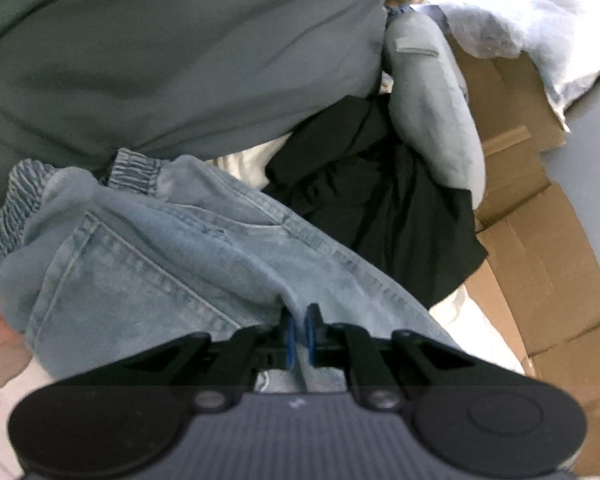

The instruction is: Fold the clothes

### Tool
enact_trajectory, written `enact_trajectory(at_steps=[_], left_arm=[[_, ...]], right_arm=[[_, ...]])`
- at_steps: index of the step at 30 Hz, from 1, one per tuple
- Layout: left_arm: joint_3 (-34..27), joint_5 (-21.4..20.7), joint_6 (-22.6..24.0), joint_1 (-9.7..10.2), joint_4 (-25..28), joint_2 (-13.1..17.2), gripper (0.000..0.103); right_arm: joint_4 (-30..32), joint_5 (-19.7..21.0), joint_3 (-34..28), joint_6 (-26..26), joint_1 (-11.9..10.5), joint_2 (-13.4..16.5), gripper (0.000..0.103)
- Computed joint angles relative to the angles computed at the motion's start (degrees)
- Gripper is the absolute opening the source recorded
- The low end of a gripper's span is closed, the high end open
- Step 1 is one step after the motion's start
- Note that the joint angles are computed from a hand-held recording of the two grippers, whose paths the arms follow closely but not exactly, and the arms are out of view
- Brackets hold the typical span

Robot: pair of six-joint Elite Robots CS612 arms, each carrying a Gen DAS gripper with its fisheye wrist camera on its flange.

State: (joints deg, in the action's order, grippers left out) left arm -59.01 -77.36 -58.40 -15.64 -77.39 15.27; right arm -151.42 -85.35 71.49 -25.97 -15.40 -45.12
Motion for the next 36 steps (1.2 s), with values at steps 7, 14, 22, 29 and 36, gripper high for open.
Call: enact_trajectory(at_steps=[7, 14, 22, 29, 36], left_arm=[[4.3, 1.1, -0.8, 0.26, -2.0, -1.2, 0.006], [8.2, 1.9, 0.0, 0.48, -4.3, -2.8, 0.006], [13.3, 1.9, 1.4, 0.65, -8.7, -4.4, 0.006], [18.7, 1.6, 0.9, 1.07, -11.0, -6.0, 0.006], [21.4, 2.1, -1.4, 1.22, -11.8, -7.0, 0.006]], right_arm=[[1.4, -0.3, -6.0, -2.4, 0.6, 3.9, 0.003], [3.9, -1.7, -12.2, -4.2, 1.3, 7.8, 0.003], [7.8, -4.3, -18.1, -5.3, 1.8, 11.3, 0.003], [13.0, -7.2, -23.9, -5.5, 2.3, 15.0, 0.003], [15.0, -8.6, -28.2, -5.2, 2.8, 18.0, 0.003]])
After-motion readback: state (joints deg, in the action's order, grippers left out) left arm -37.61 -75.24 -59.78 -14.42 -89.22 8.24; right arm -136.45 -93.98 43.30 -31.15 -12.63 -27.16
